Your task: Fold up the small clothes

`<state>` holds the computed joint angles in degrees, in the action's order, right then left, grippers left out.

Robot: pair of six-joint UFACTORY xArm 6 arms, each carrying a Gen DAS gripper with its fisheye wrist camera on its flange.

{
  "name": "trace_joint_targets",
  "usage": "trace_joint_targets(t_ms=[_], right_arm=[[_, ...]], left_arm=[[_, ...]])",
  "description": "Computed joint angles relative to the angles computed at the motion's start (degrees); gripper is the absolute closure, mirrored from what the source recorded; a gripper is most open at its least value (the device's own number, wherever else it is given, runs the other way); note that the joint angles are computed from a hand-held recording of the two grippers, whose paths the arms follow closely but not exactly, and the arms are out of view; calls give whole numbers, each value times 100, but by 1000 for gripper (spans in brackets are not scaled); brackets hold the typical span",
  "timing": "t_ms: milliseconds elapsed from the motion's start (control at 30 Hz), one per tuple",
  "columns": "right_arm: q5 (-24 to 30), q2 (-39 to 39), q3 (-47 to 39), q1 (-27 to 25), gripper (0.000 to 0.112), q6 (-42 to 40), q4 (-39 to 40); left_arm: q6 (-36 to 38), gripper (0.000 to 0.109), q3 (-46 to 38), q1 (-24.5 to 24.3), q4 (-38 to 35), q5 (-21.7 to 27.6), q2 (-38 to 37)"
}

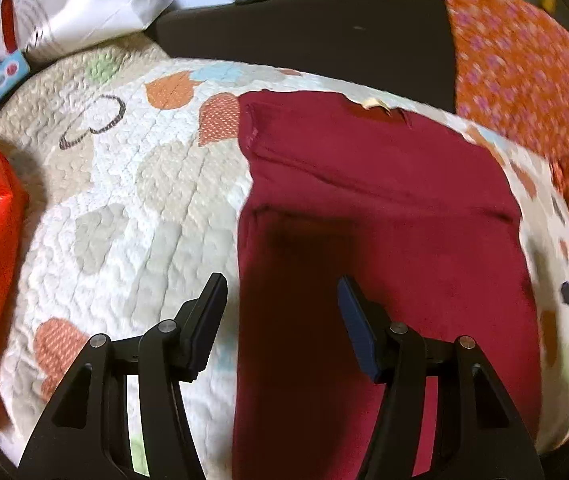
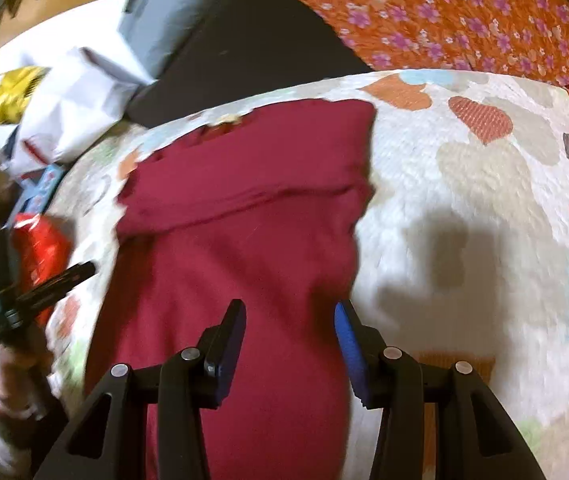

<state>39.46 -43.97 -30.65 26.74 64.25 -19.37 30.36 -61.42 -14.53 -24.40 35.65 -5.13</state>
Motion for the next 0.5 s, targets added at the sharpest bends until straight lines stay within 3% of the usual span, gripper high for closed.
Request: trace_joint_targets(t_ms=[167, 300, 500], right_arm=[[503, -583, 423, 759, 66, 479, -4], [542, -931, 811, 1021, 66, 714, 232], [861, -1156, 941, 1513, 64, 1071, 246]], left_arm=[[354, 51, 777, -17, 92, -319, -641], [454, 51, 1024, 111, 121, -127, -895], [637, 47, 989, 880, -623, 1552, -1191]])
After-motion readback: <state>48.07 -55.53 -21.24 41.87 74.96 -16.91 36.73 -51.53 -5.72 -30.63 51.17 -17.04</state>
